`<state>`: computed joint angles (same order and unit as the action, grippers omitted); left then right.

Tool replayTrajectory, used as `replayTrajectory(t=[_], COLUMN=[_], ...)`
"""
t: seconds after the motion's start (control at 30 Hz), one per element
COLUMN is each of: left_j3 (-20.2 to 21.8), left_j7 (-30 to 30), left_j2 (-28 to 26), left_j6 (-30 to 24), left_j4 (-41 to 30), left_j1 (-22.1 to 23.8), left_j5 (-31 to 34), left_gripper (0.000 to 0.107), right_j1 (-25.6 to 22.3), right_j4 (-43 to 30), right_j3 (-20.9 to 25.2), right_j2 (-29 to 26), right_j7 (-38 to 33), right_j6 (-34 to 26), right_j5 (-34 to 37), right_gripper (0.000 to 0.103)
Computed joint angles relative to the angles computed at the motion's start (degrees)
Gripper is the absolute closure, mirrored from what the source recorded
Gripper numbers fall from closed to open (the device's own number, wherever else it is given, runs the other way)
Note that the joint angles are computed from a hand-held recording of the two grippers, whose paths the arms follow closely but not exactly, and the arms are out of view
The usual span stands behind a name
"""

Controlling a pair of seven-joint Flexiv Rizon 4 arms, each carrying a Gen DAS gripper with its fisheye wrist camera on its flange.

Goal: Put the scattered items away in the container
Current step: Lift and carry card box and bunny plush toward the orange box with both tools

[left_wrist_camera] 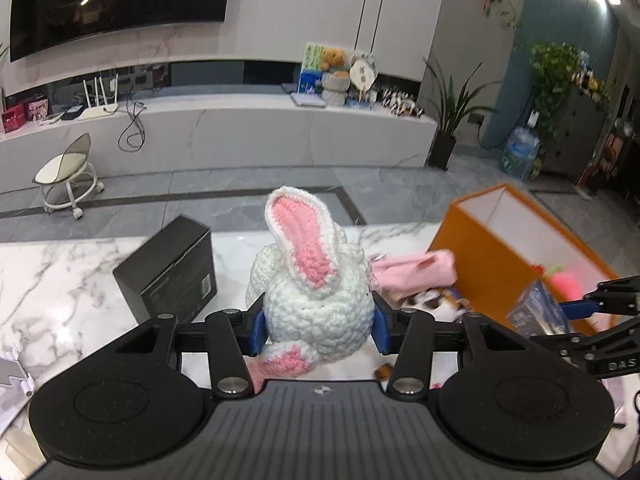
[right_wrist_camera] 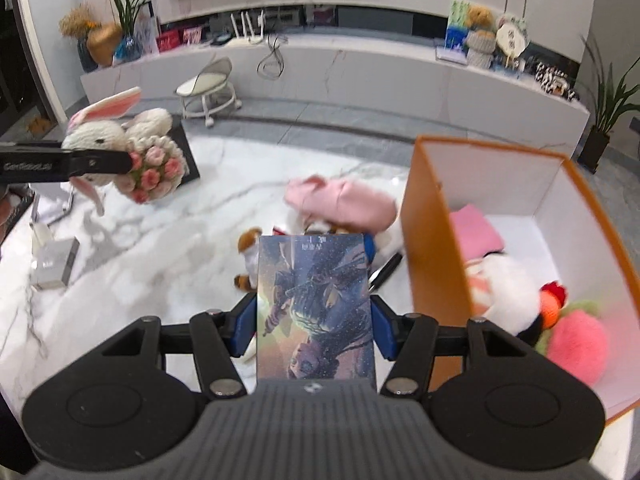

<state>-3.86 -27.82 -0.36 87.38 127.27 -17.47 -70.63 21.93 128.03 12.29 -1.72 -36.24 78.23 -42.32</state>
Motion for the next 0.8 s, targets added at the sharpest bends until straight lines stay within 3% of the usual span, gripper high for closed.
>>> replayTrajectory(t=[0.3, 0.8], left_j3=[-0.5, -4.7], left_j7=[0.8, 17.2], left_j2=[3.8, 2.1], left_j6=[1.9, 8.1], left_j4=[-3.3, -13.3], left_j1=[-4.7, -16.9], left_j5=[2.5, -10.7], left_gripper=[0.05, 0.05], right_j1=[-4.7, -11.4], right_j4=[2.5, 4.5], right_j3=[1.3, 3.3], right_j2=[9.2, 22.7], right_j7=[-0.7, -14.2], right_j6=[0.3, -0.8], right_j5=[-1.1, 8.5], right_gripper=[0.042, 0.042])
